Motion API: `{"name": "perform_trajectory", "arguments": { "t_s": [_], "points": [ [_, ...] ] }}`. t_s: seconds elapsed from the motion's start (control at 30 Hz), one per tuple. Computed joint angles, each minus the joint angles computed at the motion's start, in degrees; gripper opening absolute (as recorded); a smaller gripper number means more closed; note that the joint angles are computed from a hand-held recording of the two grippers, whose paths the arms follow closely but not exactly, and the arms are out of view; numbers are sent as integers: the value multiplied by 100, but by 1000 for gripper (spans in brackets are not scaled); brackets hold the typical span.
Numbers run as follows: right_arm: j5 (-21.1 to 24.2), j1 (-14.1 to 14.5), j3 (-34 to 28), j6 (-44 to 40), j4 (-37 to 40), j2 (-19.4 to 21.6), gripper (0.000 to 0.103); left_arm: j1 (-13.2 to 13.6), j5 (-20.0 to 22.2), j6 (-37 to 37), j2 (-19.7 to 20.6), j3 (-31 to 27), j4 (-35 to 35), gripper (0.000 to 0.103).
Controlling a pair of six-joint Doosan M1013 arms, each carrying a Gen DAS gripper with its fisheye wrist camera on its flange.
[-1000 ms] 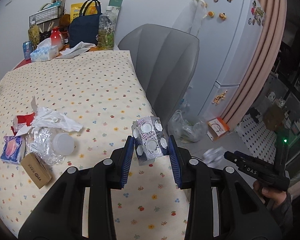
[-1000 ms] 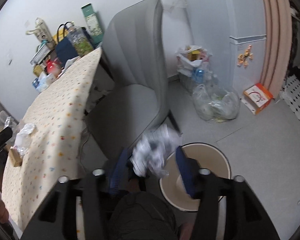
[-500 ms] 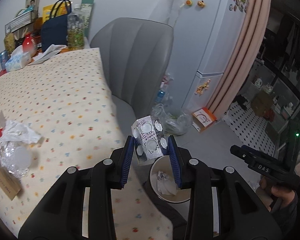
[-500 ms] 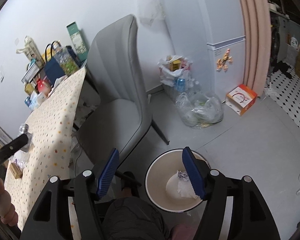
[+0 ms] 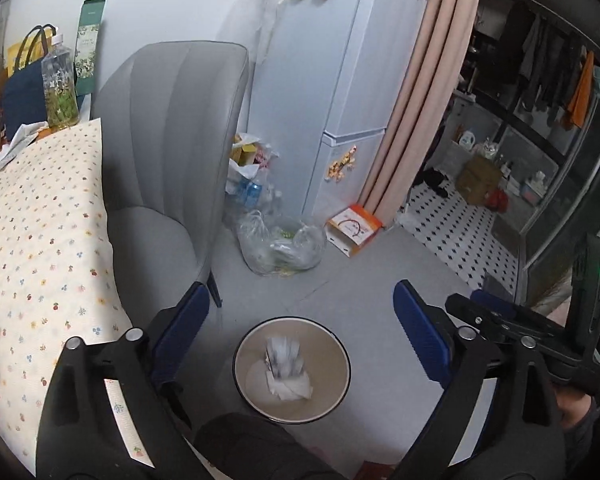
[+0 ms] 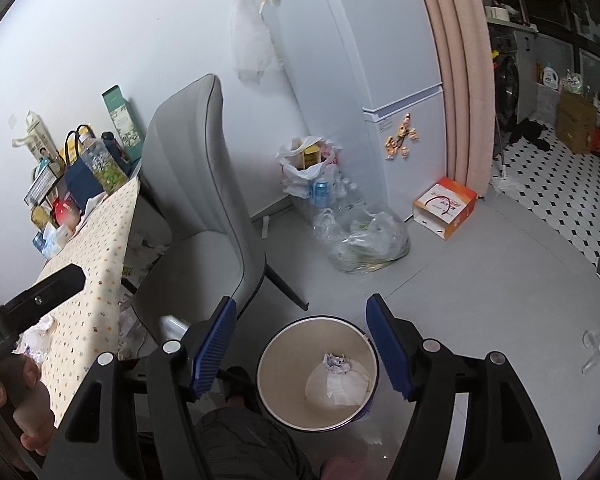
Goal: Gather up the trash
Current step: 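Open the right tool to drop the foil while the left drops the blister pack, then move both empty tools back to the table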
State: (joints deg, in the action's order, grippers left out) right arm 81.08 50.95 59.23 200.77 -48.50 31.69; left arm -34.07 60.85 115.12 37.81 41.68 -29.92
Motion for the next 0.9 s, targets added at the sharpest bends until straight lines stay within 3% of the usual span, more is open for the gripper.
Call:
{"name": "perform_trajectory", "arguments": {
  "t_s": [0.3,0.8,0.9],
  "points": [
    [-103,-3,-129,-126,-52,69,73,176,-137,-597,-68,38,138,97],
    [-244,-3,-1165,-994,-195,611,95,671,-833,-1207,-531,739,256,97],
    [-281,-20,-1462,-1245,-132,770,95,784,-950,-1350,-618,888,236,97]
  ]
}}
